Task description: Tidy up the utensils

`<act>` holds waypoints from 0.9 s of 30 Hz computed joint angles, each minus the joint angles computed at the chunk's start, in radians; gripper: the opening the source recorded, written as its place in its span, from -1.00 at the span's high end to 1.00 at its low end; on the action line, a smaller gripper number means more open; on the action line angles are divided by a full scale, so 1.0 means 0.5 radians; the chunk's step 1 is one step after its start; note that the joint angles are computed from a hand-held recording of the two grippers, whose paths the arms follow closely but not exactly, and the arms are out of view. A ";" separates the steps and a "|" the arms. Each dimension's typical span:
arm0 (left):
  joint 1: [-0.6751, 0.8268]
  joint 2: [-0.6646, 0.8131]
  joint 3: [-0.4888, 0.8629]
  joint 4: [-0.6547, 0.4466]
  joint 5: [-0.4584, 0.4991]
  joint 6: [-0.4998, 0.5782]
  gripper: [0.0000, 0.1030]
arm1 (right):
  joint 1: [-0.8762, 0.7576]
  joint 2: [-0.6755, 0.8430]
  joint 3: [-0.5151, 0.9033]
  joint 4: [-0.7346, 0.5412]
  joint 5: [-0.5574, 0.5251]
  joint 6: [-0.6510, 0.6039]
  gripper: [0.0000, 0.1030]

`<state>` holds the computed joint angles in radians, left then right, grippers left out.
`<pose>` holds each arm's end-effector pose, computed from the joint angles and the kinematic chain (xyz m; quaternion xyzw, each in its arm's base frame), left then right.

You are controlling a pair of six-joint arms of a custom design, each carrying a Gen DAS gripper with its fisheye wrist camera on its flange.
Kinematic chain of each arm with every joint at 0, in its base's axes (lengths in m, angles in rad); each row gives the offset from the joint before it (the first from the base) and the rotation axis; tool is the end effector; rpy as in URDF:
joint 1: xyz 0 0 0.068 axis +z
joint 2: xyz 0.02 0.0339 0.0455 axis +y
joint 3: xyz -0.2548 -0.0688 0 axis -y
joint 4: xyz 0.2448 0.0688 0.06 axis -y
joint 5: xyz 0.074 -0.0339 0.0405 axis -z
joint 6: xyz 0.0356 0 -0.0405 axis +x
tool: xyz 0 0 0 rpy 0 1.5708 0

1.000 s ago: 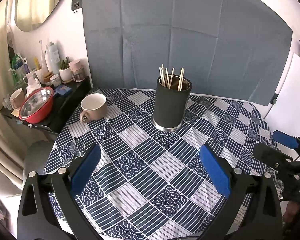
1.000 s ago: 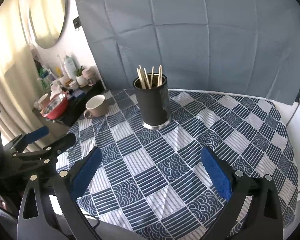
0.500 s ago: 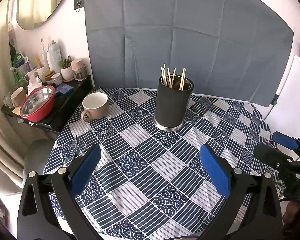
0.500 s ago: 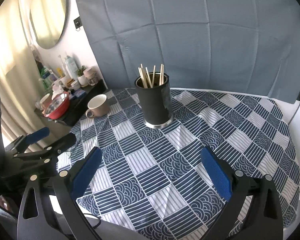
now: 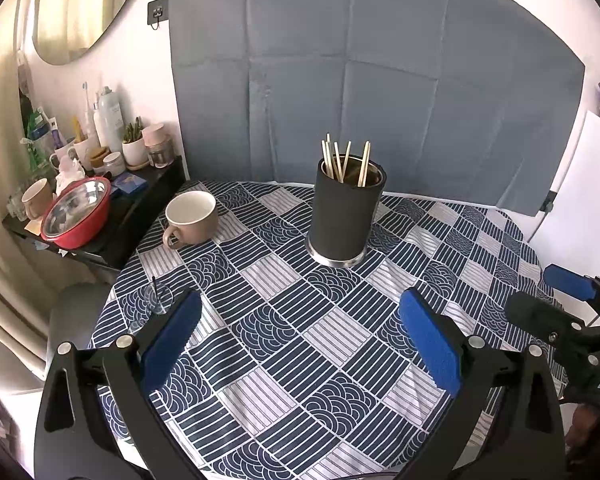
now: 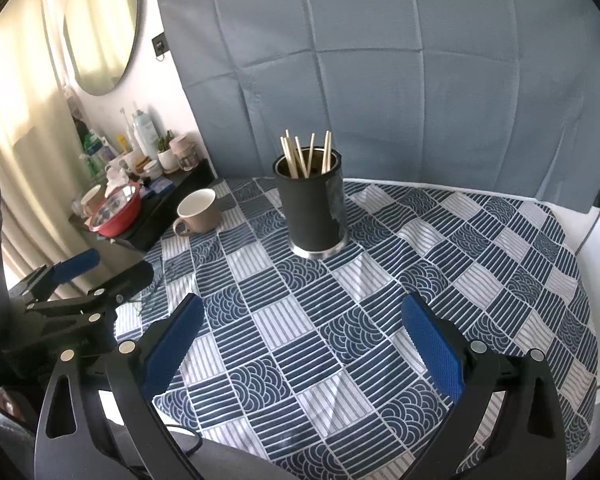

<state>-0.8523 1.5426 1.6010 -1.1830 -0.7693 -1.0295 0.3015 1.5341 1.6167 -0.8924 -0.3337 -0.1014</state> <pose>0.2139 -0.2070 0.3526 -0.1627 0.8931 0.0498 0.4165 0.3058 0.1073 0.3702 -0.2436 0.8847 0.1900 0.3490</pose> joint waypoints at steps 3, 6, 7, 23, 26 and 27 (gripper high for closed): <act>0.003 0.001 0.008 -0.002 0.002 0.005 -0.89 | 0.008 -0.010 -0.006 -0.008 0.007 0.007 -0.84; 0.006 -0.001 0.005 0.001 0.008 0.010 -0.89 | 0.008 0.001 0.005 -0.020 0.007 0.007 -0.85; 0.007 -0.003 0.004 0.005 0.013 0.014 -0.89 | 0.004 0.011 0.017 -0.025 0.004 0.004 -0.85; 0.009 0.000 0.000 0.030 0.012 0.035 -0.89 | -0.005 0.033 0.041 -0.037 0.000 -0.002 -0.85; 0.008 -0.002 -0.005 0.031 0.011 0.032 -0.89 | -0.003 0.029 0.038 -0.037 0.003 -0.003 -0.85; 0.009 -0.003 -0.006 0.032 0.013 0.032 -0.89 | 0.000 0.029 0.038 -0.036 0.006 0.002 -0.85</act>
<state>-0.8477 1.5411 1.5980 -1.1671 -0.7629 -1.0132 0.3013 1.5488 1.6356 -0.9104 -0.3308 -0.1004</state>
